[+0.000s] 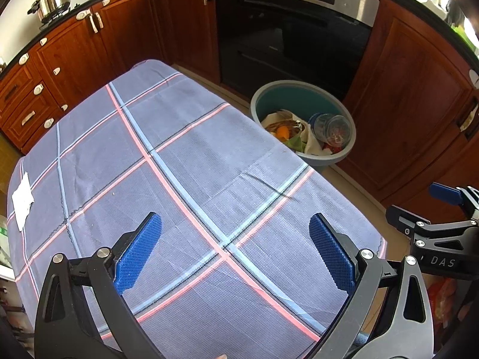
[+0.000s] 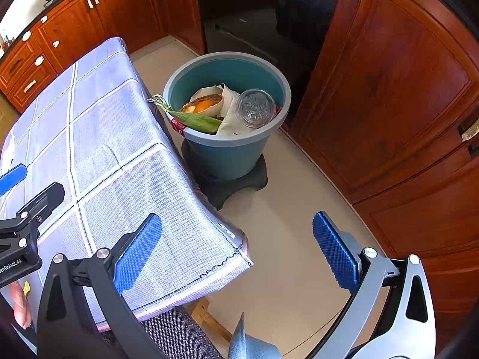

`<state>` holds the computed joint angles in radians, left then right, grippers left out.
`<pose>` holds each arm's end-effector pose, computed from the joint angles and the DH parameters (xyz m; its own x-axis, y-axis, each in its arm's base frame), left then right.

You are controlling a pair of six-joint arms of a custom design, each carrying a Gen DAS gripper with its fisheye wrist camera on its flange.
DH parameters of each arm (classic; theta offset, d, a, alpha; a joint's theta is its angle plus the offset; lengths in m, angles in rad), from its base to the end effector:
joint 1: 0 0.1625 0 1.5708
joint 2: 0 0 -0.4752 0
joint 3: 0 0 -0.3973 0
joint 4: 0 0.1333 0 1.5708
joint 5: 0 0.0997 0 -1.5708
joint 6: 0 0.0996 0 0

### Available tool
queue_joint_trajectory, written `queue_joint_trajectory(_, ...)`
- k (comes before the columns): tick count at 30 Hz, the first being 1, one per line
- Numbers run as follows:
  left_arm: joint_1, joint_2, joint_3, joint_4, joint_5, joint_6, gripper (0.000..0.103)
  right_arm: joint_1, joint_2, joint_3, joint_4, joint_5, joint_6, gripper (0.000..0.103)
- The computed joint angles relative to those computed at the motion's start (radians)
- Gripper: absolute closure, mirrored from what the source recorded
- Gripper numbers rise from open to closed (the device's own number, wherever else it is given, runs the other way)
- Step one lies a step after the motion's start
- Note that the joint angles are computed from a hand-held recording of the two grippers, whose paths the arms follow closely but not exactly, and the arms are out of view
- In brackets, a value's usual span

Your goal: Collect trash

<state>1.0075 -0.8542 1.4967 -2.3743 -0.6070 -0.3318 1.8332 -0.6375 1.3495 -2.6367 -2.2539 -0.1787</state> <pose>-0.2121 -0.7386 0.2427 -0.6941 -0.0891 -0.7143 0.3183 0.8520 -0.4157 0.2763 -0.7572 0.1478 -0.7497 -0.1511 0.6443 -0.3827 0.8933 -0.2358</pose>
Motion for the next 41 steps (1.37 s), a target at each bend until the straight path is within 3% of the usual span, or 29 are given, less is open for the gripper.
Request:
queue_joint_trajectory(14,0.0,0.001,-0.003,0.02,0.0,-0.018,0.004,0.002,0.001,0.004,0.001,-0.002,0.001,0.006)
queue_joint_trajectory(23,0.002,-0.009,0.021,-0.056,-0.028,0.023,0.004,0.002,0.001,0.002,0.004,-0.003,0.0,0.006)
queue_joint_trajectory(41,-0.007,0.003,0.003,0.018,0.025,-0.024,0.004,0.002,0.005,-0.011,0.005,-0.006,-0.013,0.006)
